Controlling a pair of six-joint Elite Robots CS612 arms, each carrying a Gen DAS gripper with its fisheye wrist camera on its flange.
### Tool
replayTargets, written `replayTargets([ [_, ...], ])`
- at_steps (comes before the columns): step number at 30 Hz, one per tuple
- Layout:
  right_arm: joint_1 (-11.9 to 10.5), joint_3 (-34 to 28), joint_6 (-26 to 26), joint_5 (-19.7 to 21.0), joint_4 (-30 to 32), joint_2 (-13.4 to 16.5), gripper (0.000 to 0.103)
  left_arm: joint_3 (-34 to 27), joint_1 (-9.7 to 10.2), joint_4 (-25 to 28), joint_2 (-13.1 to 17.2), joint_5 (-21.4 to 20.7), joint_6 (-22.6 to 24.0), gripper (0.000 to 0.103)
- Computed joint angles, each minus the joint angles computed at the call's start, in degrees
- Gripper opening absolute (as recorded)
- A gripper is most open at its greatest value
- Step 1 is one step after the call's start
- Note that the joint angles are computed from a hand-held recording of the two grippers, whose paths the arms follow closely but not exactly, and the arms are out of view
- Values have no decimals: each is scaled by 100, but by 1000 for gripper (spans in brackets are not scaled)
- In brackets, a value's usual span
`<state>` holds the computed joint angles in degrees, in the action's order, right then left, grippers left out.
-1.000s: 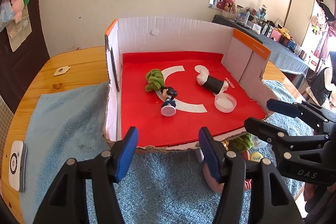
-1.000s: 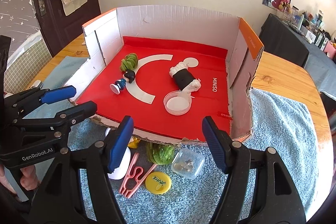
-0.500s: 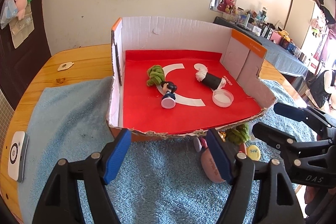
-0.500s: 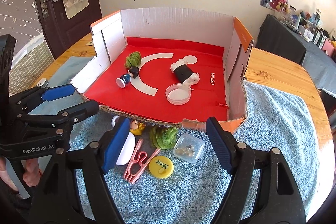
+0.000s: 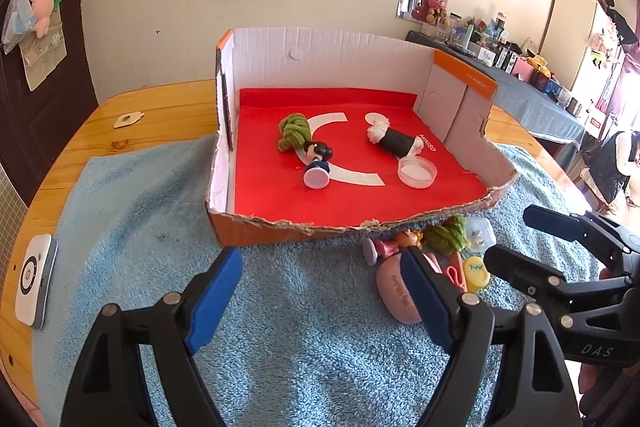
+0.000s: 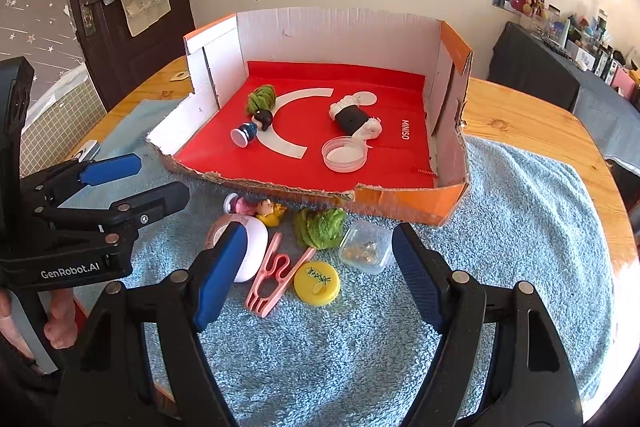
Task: Organize objects
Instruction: 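Move the right tool toward the yellow round cap while the left tool approaches the pink device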
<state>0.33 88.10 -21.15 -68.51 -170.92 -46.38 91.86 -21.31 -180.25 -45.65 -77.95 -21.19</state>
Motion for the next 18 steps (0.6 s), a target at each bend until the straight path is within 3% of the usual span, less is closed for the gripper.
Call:
replayTargets([
  [6,-21,149,-10,-55,-155,-51,80,51,-18,-43,-21,15,-5,89],
  [18,-65,385,18,-119,-323,-123,81,234,-84,-89,-82,9,-88,89],
])
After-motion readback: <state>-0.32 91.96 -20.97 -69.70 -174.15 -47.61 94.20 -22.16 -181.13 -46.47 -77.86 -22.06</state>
